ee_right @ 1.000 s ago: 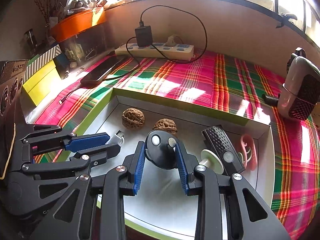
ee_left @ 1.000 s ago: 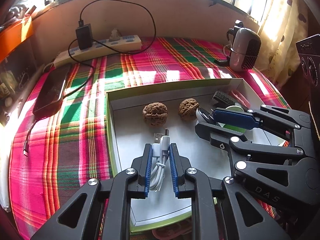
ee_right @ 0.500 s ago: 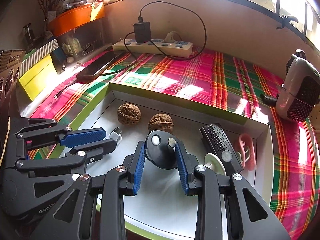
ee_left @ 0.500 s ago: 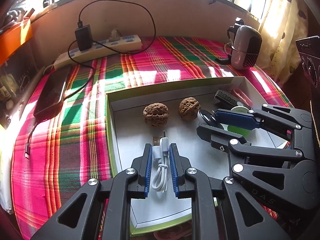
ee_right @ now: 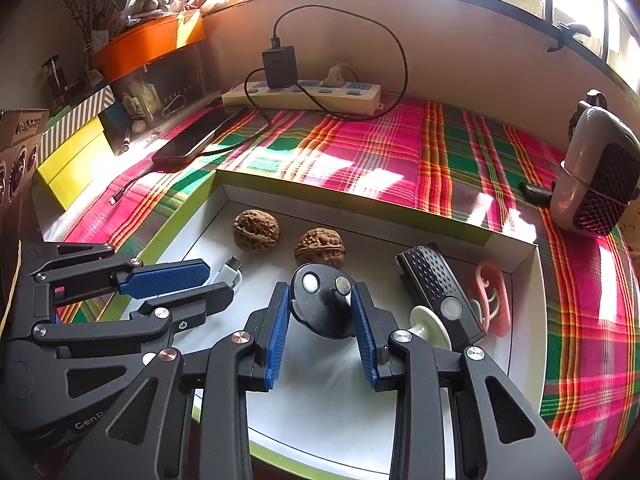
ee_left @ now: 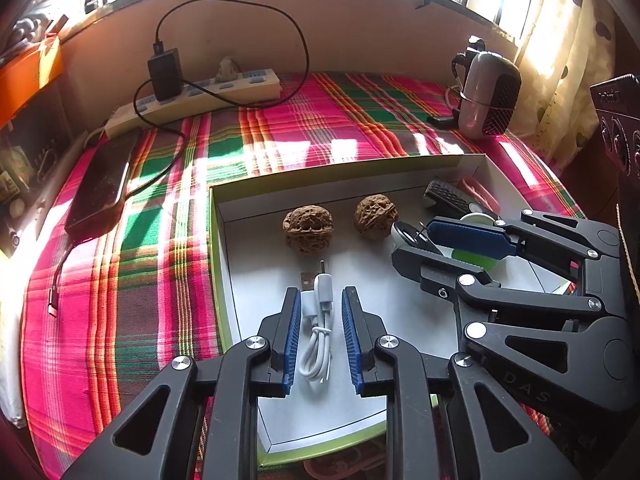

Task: Organize objects
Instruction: 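Lower the cable into the box with the left gripper while the right gripper lowers the gadget into it, then open both grippers and withdraw them from the box toward the remaining objects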

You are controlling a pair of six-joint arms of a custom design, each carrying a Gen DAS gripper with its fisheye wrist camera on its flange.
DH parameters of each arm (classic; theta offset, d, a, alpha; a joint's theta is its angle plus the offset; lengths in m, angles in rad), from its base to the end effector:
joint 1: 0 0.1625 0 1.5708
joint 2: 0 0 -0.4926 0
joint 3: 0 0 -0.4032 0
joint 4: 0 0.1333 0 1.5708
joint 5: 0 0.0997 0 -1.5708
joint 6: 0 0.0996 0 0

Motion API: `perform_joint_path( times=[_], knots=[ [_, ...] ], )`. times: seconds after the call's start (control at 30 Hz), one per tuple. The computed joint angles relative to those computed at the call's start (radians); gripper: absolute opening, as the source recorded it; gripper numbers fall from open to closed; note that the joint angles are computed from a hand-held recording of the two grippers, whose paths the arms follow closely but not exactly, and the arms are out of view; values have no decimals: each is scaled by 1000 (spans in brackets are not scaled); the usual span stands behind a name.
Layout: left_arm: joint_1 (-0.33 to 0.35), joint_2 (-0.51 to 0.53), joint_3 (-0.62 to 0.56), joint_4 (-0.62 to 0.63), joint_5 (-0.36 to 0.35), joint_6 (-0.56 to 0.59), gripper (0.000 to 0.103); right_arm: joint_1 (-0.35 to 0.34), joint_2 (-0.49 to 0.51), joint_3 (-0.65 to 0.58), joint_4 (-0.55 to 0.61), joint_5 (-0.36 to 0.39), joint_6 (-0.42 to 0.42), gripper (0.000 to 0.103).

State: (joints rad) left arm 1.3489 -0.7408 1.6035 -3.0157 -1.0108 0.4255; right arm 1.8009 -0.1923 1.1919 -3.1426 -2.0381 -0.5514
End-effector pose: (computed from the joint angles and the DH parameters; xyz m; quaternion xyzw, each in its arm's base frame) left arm 0.0154 -0.7779 0.1730 0.2176 0.8980 -0.2475 0.2914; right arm 0.2762 -0.7913 -0.1033 0.2951 -0.8878 0.2355 0.2632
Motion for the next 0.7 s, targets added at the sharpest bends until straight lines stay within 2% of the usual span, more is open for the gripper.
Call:
perform_joint_path(
  times=[0.27,0.7],
  knots=[
    [-4,-10,13,-16,5,-1,28,-4,-12,17,-7,16,34,37],
    [-9,-37,49,-43,-12,-10,29,2,-26,53,-44,22,47,42]
  ],
)
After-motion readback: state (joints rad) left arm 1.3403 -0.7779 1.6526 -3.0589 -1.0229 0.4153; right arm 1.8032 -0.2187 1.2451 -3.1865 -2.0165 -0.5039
